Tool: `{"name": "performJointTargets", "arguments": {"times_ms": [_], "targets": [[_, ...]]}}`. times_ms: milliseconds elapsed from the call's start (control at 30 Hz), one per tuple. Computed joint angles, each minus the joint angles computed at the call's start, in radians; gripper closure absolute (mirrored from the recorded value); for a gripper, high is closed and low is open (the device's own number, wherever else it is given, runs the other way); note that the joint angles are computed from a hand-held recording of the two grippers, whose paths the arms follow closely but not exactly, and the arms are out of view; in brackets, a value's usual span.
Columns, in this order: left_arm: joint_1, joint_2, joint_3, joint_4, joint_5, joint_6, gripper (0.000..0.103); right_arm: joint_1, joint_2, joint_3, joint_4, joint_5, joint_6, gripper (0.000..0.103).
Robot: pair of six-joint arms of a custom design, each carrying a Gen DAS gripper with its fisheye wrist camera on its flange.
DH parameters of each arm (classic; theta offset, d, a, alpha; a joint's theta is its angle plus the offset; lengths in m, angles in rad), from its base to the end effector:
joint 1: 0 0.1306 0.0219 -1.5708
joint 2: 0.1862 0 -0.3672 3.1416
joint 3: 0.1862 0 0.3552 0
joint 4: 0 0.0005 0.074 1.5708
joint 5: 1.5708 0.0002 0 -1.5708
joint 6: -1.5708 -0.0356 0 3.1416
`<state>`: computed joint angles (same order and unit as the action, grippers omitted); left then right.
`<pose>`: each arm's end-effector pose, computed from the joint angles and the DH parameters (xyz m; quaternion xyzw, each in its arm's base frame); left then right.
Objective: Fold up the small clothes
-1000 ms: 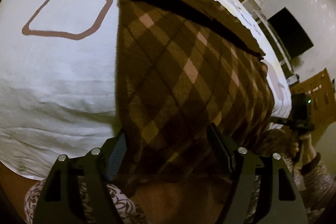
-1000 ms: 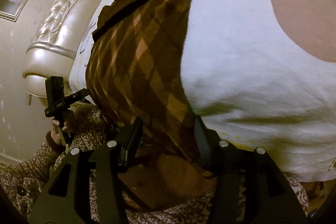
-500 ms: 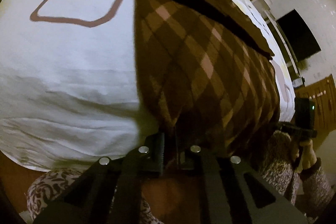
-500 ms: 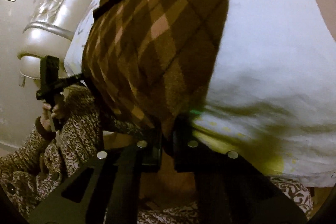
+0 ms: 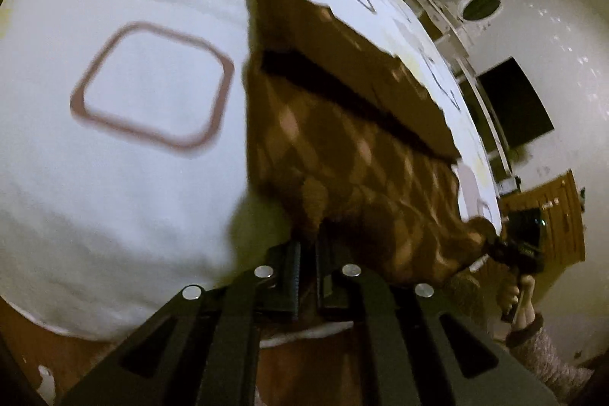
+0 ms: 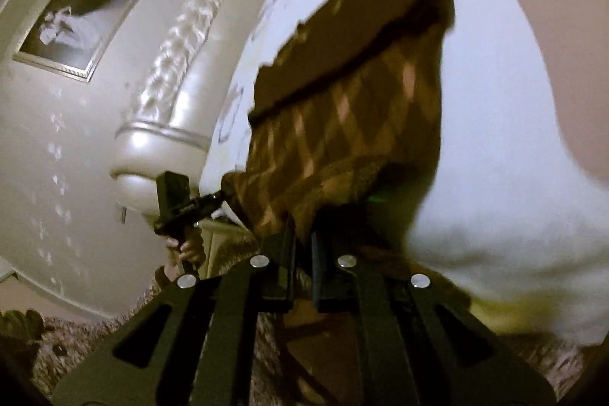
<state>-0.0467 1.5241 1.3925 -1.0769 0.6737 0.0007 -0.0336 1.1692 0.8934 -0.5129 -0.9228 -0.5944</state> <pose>0.4594 -0.0442 0.3523 0.0809 0.9267 -0.3291 0.1623 0.3531 0.0160 0.3247 0.0943 0.8398 0.4900 0.2141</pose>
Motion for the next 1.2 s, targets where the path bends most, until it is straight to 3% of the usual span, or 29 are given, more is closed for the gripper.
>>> {"name": "performJointTargets", "arguments": {"times_ms": [200,300,467,567,667,767,900,1033,1200], "targets": [[-0.022,0.139,0.16,0.037,-0.043,0.11,0.097,-0.041,0.122,0.051,0.13,0.044,-0.101,0.098],[-0.038,0.208,0.222,0.02,-0.079,0.124,0.097,-0.041,0.191,0.065,0.17,0.083,-0.144,0.098],[-0.036,0.251,0.261,0.001,-0.055,0.12,0.097,-0.048,0.236,0.054,0.23,0.075,-0.199,0.098],[-0.024,0.232,0.252,-0.003,-0.038,0.096,0.096,-0.061,0.217,0.058,0.193,0.067,-0.177,0.092],[0.004,0.192,0.224,-0.005,-0.03,0.077,0.09,-0.083,0.16,0.036,0.167,0.063,-0.161,0.077],[0.035,0.148,0.185,-0.024,-0.008,0.049,0.08,-0.101,0.095,0.013,0.106,0.055,-0.118,0.076],[0.067,0.064,0.082,-0.062,0.021,-0.031,0.079,-0.105,0.038,-0.015,-0.003,0.037,-0.039,0.067],[0.082,0.021,0.002,-0.114,0.044,-0.087,0.079,-0.092,0.018,-0.038,-0.083,0.027,0.029,0.067],[0.061,0.02,-0.034,-0.155,0.057,-0.145,0.079,-0.084,0.015,-0.061,-0.099,-0.001,0.044,0.066]]}}
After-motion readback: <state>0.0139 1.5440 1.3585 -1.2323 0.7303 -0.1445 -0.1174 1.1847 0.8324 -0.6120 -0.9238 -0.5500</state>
